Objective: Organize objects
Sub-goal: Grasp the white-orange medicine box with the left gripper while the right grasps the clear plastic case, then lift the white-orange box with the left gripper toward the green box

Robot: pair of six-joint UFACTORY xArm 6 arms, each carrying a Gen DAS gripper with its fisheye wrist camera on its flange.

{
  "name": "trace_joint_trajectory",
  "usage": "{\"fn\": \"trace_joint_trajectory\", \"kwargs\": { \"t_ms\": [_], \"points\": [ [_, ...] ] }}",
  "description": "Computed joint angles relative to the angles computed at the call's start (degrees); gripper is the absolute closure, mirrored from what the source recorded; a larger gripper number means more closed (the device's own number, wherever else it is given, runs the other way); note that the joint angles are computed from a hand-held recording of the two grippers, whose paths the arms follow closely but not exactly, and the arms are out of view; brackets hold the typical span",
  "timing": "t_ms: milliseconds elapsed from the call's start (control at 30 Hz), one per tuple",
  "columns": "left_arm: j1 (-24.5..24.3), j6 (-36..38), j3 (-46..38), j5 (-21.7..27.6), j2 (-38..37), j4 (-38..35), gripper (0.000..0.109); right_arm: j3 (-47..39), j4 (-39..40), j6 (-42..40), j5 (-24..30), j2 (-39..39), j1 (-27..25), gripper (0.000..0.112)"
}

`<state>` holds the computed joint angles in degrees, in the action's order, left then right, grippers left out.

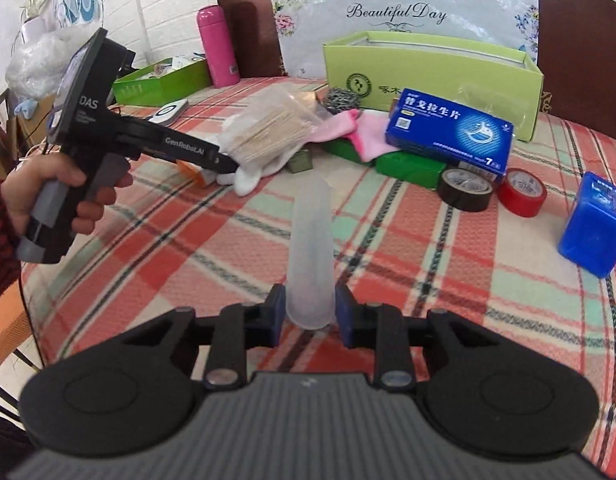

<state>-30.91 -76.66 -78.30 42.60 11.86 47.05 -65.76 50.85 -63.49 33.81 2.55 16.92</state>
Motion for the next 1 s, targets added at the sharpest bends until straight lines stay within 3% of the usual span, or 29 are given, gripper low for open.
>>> {"fn": "trace_joint_trajectory", "kwargs": {
  "t_ms": [133,167,200,267,400,467,533,600,733,767,833,900,1000],
  "points": [
    [-5.48,-4.54,7.06,1.9,-7.51,-0.42,0.036,0.49,-1.53,-0.2,-2.4,-0.39,1.57,0.083],
    [-7.11,-5.99,8.31,2.77,-8.8,-0.33,0.033,0.49,-1.84,-0.34,-3.77,-0.11,2.12,0.08],
    [-8.46,-6.94,8.91,3.74,-9.42,-0.41,0.023,0.02,-2.13,0.03,-4.65,0.53,2.56,0.079],
    [-10.14,-7.52,7.87,6.65,-8.4,-0.21,0.014,-0.79,-2.55,1.54,-5.16,1.53,3.1,0.077],
    [-8.76,-5.41,2.7,11.05,-4.06,-2.61,0.014,0.82,-1.76,1.65,-6.78,0.62,3.49,0.077],
    [-7.29,-5.98,2.09,9.78,-3.95,-3.67,0.014,1.95,-1.1,1.72,-6.64,-0.39,2.86,0.077],
    [-6.07,-8.86,3.65,5.55,-5.17,-2.63,0.014,2.67,-1.35,2.52,-5.95,-1.05,1.99,0.086],
    [-4.72,-11.99,5.46,0.64,-6.18,-1.35,0.014,3.27,-2.73,3.38,-3.92,-1.84,1.15,0.086],
    [-3.46,-13.37,1.78,2.99,-2.38,-2.9,0.014,5.59,-2.35,2.58,-1.37,-4.67,0.54,0.087],
    [-3.35,-14.04,1.87,2.94,-2.15,-1.98,0.016,6.17,-1.97,2.28,-1.24,-5.36,0.6,0.086],
    [-4.17,-12.35,1.22,4.96,-2.0,-0.86,0.04,6.39,-1.79,2.11,-1.68,-5.78,0.81,0.086],
    [-5.16,-8.33,0.88,6.53,-2.59,-3.53,0.04,6.06,-1.58,2.03,-3.36,-5.45,1.35,0.085],
    [-6.76,-5.41,4.53,4.34,-6.18,-5.96,0.04,4.23,-0.72,1.62,-3.86,-3.72,1.84,0.082]
  ]
}}
